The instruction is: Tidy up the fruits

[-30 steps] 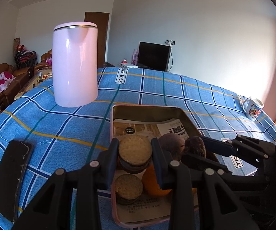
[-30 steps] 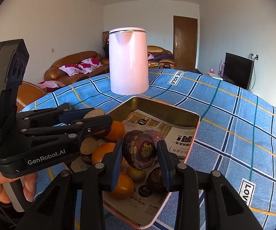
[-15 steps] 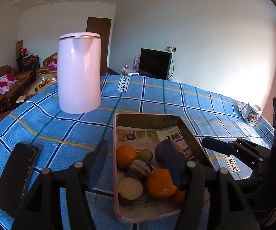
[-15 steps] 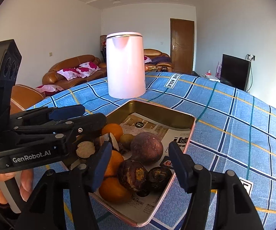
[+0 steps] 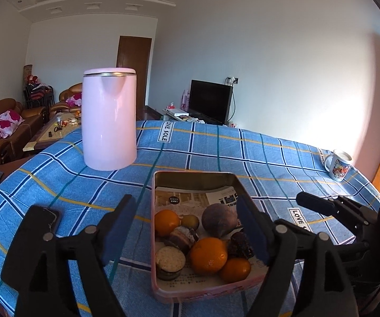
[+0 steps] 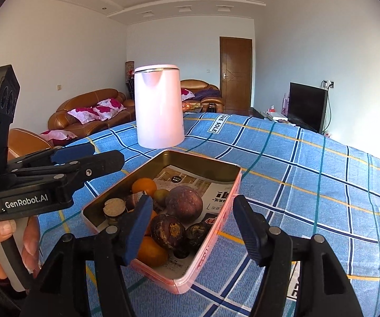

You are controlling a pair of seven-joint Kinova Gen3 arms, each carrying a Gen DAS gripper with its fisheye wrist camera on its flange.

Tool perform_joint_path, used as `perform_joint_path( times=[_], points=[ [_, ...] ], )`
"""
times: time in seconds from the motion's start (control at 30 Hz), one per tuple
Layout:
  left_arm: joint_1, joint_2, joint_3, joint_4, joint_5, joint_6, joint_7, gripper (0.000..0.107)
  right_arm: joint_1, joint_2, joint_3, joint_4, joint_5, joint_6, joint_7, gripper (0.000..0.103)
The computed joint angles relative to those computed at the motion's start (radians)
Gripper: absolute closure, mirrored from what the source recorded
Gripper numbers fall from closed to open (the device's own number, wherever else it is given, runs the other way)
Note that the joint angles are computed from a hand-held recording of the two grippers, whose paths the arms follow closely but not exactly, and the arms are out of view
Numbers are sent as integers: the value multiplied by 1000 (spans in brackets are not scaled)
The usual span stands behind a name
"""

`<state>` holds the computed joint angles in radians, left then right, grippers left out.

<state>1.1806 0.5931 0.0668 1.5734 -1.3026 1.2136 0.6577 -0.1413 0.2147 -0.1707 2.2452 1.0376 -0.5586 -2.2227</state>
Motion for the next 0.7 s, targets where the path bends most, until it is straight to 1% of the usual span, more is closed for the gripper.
perform_joint_path(
  times=[0.03,0.07,0.2,0.27,0.37,0.7],
  points=[
    [10,7,-3,-7,-3,19,3,11,3,-9,6,13,-19,-10,18,32],
    [21,12,-7,-13,-8,35,11,8,8,-18,12,27,-36,-24,34,31],
    [33,13,-3,-14,-30,39,23,7,45,-48,32,55,-13,-76,0,30],
    [42,17,-2,-20,-40,49,24,7,54,-64,46,72,-19,-97,4,29],
    [48,22,1,-34,-44,54,16,5,62,-89,65,104,-44,-129,31,27],
    [74,35,-4,-74,-57,55,-20,5,80,-151,115,196,-131,-231,133,22]
  ],
)
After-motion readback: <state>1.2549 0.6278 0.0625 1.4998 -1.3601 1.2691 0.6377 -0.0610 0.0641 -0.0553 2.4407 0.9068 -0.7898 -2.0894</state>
